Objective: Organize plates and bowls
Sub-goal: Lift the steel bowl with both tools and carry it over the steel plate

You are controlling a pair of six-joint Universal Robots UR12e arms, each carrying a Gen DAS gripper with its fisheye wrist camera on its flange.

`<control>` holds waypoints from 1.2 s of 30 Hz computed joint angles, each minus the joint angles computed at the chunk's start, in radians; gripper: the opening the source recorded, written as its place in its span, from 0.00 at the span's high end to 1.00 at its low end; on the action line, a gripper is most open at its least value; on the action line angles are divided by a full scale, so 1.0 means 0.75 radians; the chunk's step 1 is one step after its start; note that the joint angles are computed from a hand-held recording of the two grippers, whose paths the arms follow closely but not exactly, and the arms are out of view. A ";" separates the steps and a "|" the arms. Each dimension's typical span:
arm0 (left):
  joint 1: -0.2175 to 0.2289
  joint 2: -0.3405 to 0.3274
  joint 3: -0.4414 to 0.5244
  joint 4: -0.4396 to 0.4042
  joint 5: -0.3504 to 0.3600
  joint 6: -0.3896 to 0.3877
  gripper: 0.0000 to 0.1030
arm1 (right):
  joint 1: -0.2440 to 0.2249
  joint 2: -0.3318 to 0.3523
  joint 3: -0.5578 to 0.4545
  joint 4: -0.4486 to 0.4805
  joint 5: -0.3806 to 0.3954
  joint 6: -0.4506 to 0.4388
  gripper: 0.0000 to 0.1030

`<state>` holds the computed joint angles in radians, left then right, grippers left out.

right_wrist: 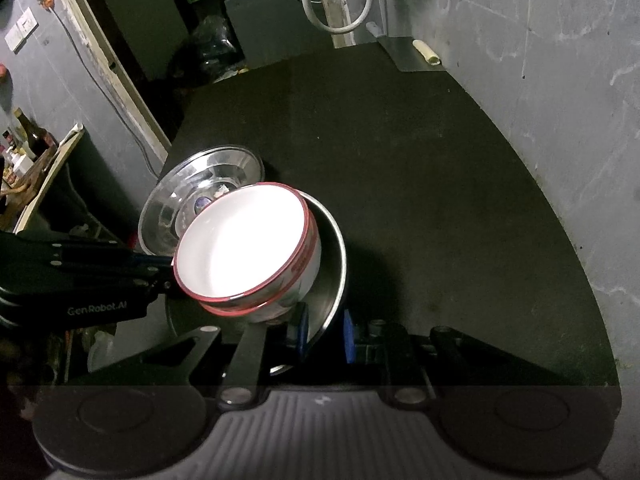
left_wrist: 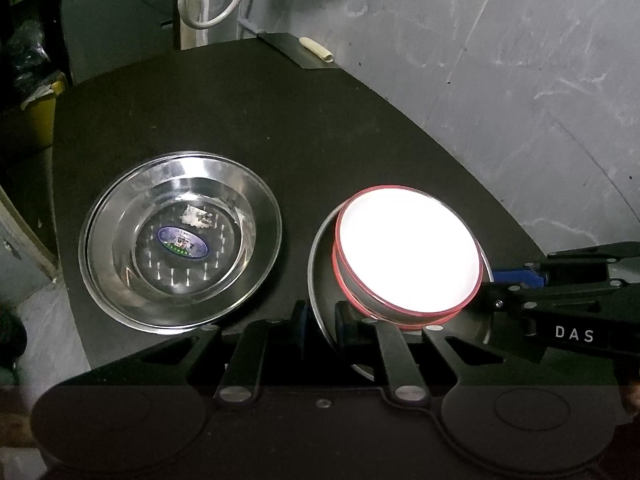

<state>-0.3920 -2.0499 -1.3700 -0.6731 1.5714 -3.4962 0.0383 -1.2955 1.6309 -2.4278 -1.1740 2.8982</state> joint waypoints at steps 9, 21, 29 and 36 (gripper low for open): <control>-0.003 0.013 -0.015 0.027 0.020 -0.013 0.88 | 0.002 -0.003 -0.001 -0.011 0.010 -0.009 0.80; 0.004 0.035 -0.040 0.085 0.056 -0.055 0.88 | 0.015 0.009 -0.035 -0.004 0.025 -0.037 0.80; 0.011 0.055 -0.072 0.134 0.087 -0.104 0.89 | 0.033 0.025 -0.074 0.026 0.037 -0.084 0.80; 0.016 0.071 -0.094 0.148 0.125 -0.139 0.89 | 0.052 0.040 -0.099 0.054 0.047 -0.118 0.79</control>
